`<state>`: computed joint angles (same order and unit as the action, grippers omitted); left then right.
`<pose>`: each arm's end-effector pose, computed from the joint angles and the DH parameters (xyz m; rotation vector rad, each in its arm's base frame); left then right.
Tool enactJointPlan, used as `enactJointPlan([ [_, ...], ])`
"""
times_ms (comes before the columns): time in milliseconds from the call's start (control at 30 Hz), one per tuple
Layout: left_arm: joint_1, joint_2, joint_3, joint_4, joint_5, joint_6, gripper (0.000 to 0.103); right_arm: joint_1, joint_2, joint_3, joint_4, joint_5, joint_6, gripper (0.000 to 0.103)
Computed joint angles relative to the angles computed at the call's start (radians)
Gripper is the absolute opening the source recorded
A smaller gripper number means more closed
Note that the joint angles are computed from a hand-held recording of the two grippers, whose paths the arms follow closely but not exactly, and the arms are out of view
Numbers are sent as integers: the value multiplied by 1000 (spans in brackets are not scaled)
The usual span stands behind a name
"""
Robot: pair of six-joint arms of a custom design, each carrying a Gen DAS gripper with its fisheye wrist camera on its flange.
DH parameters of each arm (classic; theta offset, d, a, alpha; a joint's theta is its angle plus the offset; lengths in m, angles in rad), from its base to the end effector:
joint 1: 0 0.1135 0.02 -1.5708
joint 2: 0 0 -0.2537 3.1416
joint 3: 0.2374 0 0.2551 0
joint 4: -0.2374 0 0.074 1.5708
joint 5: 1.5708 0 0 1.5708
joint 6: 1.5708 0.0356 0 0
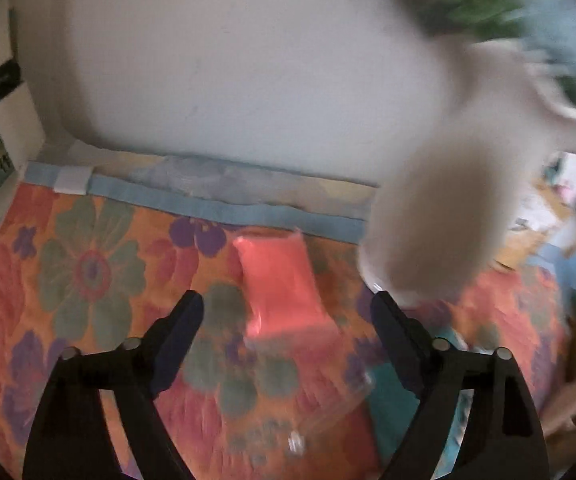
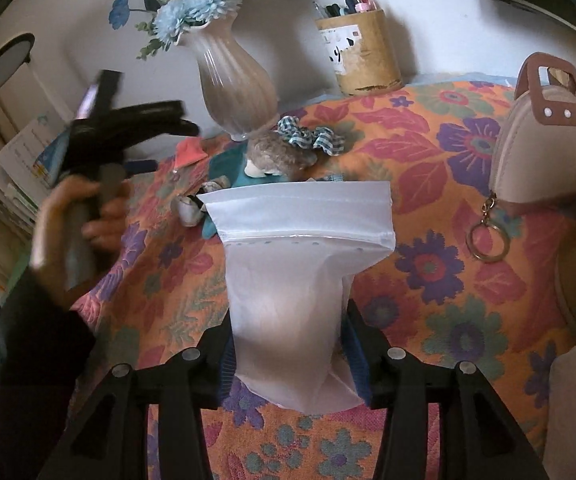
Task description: Organize soft objects
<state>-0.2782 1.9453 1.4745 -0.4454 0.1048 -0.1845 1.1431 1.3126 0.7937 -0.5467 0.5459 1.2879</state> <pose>0.4101 -0.1210 0.2038 0.1621 2.5039 -0.3234 0.1209 0.2206 0.1965 0.3524 2.4215 0.3529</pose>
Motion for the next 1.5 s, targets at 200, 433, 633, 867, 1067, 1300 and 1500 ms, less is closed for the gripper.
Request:
enactJointPlan([
  [200, -37, 75, 49, 21, -112, 22, 36, 1, 9, 9, -7, 3, -7, 47],
  [433, 10, -248, -274, 71, 12, 41, 34, 14, 21, 21, -27, 17, -1, 47],
  [633, 52, -723, -676, 43, 119, 85, 34, 28, 0, -1, 15, -9, -27, 64],
  [867, 25, -1058, -911, -43, 127, 110, 34, 31, 65, 57, -28, -14, -38, 73],
  [1067, -8, -1176, -1009, -40, 104, 109, 34, 10, 23, 14, 26, -26, 18, 77],
  [1300, -32, -1232, -1043, -30, 83, 113, 34, 113, 82, 116, -127, 104, 88, 47],
  [1500, -50, -1320, -1042, -113, 125, 94, 34, 296, 75, 117, -200, 164, 268, 47],
])
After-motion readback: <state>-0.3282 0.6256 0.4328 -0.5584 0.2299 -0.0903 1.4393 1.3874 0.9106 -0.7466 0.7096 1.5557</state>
